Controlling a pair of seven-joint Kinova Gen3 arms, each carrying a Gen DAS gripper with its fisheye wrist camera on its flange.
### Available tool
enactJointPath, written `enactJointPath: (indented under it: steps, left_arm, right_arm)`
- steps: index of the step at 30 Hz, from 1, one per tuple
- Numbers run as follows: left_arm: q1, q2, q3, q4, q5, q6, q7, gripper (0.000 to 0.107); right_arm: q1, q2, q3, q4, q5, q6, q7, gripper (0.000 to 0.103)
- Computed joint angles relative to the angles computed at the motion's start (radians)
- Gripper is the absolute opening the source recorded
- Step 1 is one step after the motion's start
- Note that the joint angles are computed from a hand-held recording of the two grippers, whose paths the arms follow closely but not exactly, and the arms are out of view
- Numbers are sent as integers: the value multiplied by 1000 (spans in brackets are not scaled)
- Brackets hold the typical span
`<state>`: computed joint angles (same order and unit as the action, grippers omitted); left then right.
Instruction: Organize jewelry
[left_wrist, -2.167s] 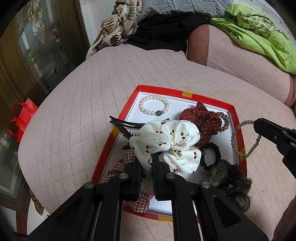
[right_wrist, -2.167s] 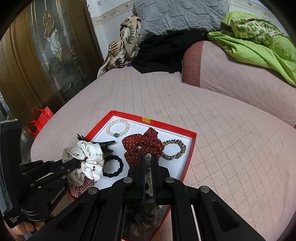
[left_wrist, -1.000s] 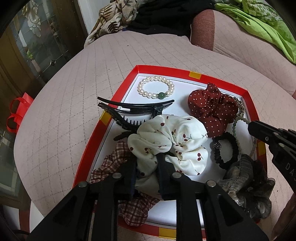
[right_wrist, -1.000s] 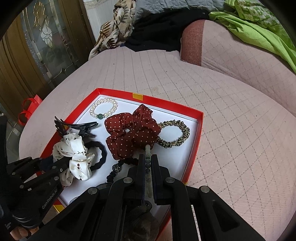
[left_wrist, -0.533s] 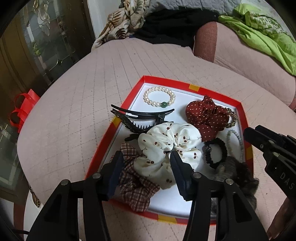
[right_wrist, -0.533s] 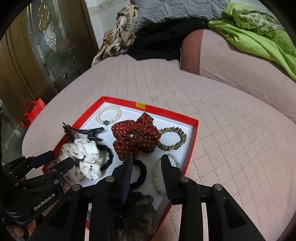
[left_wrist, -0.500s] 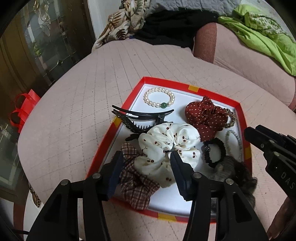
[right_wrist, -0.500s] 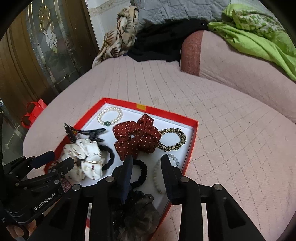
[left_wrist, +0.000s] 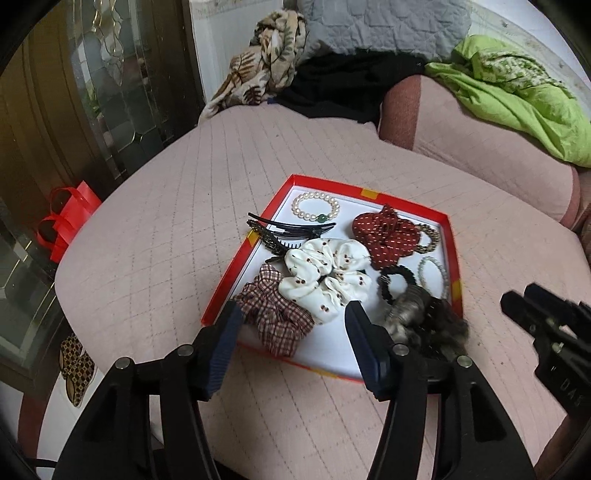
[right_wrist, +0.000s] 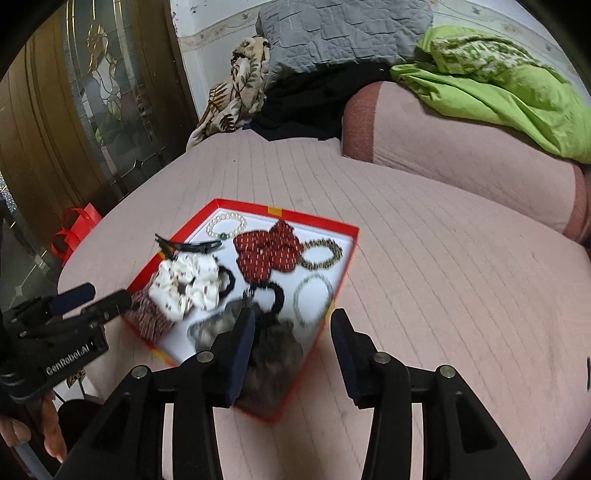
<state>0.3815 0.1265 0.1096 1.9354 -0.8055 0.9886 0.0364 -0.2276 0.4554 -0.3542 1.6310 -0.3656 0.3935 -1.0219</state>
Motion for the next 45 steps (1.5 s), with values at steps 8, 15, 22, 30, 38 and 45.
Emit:
enactJointPath:
  steps: [8,15,22,30,38,45]
  left_arm:
    - [151,-14,87,15,-169,190,219,82]
    - [248,-14,141,10,-243,294,280,90]
    - [321,-16,172,16,-263,355,338,92]
    - [370,-40,206,20,-262,459,460,101]
    - [388,-59,238,42,-260,474,485,101]
    - [389,-55,236,57,-243,464,492,101]
  right_arm:
    - [104,-114,-82,169,-95,-85,110,57]
    - [113,-195,-69,271,-132,-135,121,58]
    - [104,-273,-29,349,-157,-158,98,66]
    - [75,-364,17,436,-244,-188,128,76]
    - [-53,-410,103,486,-145,-225,17,78]
    - [-103,-412,131,496,-66,-247,-64,80]
